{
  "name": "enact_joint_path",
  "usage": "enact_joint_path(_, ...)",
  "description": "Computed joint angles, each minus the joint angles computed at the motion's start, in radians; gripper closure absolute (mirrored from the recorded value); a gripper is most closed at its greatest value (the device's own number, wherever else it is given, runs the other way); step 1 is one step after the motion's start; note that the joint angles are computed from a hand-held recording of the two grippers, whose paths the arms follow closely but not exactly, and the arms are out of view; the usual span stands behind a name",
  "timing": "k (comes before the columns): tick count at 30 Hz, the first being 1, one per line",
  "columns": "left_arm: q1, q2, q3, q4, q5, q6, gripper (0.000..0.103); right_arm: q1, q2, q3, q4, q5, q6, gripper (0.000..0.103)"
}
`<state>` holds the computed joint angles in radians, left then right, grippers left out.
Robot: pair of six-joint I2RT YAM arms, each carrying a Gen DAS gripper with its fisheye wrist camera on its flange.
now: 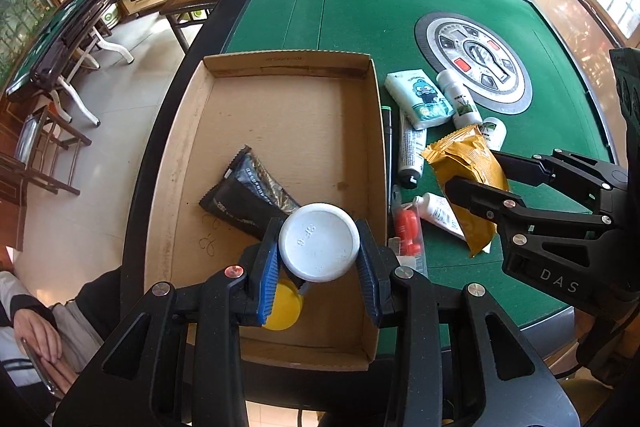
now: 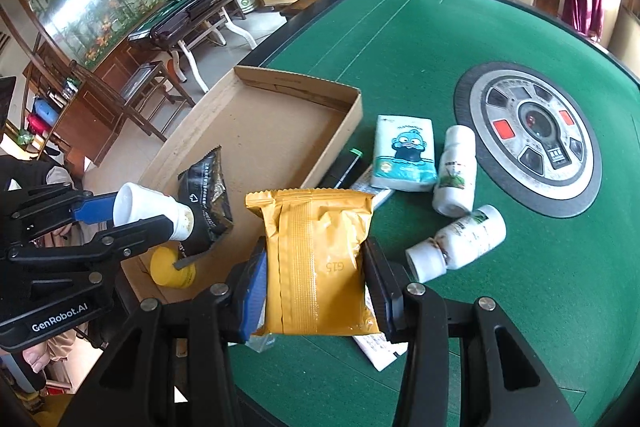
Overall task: Organize objects
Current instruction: 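Carry the yellow packet and white lid over the cardboard tray with both tools, then open the right tool to drop the yellow packet while the left tool releases the white lid into the tray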
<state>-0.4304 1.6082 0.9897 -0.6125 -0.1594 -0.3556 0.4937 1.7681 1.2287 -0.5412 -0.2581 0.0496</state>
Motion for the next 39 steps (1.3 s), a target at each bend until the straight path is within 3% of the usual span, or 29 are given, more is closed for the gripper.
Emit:
enact_joint_path(16, 0.111, 0.010, -0.038, 0.040, 0.021, 0.071, 0.069, 0.069, 0.106, 0.127, -0.026, 0.024, 0.025, 0.058)
enact_joint_path(25, 0.314, 0.042, -0.105, 0.089, 0.085, 0.165, 0.069, 0.122, 0.303, 0.373, -0.085, -0.013, 0.031, 0.058)
enact_joint_path(31, 0.336, 0.104, -0.129, 0.119, 0.126, 0.191, 0.069, 0.155, 0.458, 0.530, -0.139, 0.014, 0.026, 0.058)
enact_joint_path(39, 0.307, 0.097, -0.157, 0.148, 0.147, 0.209, 0.069, 0.169, 0.486, 0.508, -0.139, 0.047, -0.004, 0.058)
